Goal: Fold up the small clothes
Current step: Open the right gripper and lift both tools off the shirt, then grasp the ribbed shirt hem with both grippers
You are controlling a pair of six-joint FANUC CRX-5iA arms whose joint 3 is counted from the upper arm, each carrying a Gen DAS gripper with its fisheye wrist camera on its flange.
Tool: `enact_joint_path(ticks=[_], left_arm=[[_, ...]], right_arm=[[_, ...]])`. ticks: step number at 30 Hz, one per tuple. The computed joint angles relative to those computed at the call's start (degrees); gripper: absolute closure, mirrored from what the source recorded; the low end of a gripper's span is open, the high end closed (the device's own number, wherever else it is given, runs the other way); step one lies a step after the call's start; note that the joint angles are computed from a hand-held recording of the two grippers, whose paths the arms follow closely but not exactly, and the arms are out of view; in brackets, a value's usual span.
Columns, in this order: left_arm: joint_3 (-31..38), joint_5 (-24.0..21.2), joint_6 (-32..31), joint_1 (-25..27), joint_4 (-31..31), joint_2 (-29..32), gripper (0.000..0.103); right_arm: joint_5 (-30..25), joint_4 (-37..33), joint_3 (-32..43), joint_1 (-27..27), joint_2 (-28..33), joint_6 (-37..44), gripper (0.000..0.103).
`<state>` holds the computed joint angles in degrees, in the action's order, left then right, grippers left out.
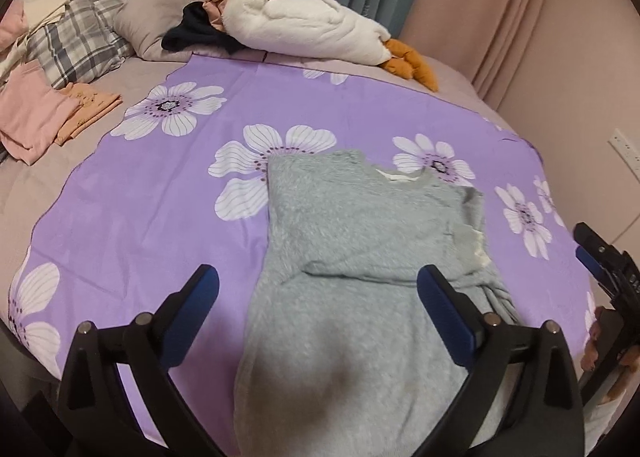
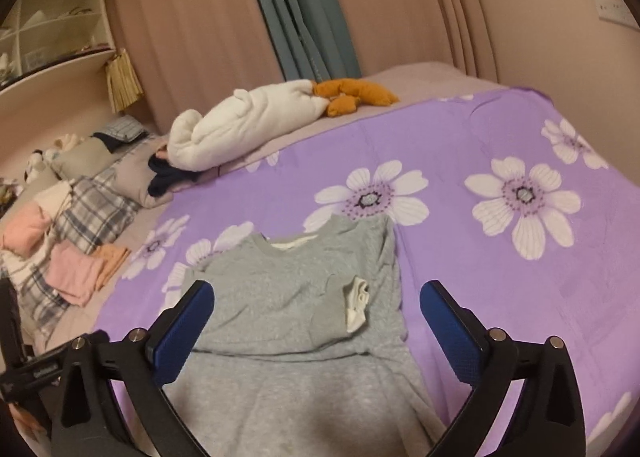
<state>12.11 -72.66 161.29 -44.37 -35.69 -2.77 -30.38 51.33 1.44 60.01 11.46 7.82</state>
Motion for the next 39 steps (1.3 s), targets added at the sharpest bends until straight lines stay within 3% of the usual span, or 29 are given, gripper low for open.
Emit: enact_joint_path(ticks=[7, 10, 15, 22, 25, 32, 39], left_arm=[[-5.29, 1.49, 3.17, -0.52, 1.94, -1.95, 0.002], [-8.93, 4.08, 3.74, 0.95, 5.11, -3.47, 0.002], [-15.31, 9.27, 3.97, 3.1, 10.68, -6.15, 0.002], [-20.5, 14.15, 4.2, 4.11, 15.03, -7.91, 0.003], [-22.26, 16.34, 3.68, 4.68, 16.94, -8.64, 0.006], [-23.94, 18.52, 1.04, 4.59, 19.83, -9.01, 0.008], [-25.04, 19.83, 0.14, 3.29, 21.07, -9.22, 0.017]], right_arm=[[0.94, -0.68, -5.06, -0.05, -3.02, -0.67, 0.001], [-1.05, -7.0, -4.99, 0.36, -3.57, 2.17, 0.001], [-2.61, -8.74, -8.35, 1.23, -5.45, 3.84, 0.001], [-7.45, -20.53, -7.33, 2.17, -4.96, 11.61, 0.001], [-9.2, -21.71, -8.14, 2.73, -5.45, 12.34, 0.001], [-13.96, -27.75, -8.29, 3.4, -6.23, 14.84, 0.015], [-17.35, -32.16, -7.77, 4.42, -6.79, 17.07, 0.026]])
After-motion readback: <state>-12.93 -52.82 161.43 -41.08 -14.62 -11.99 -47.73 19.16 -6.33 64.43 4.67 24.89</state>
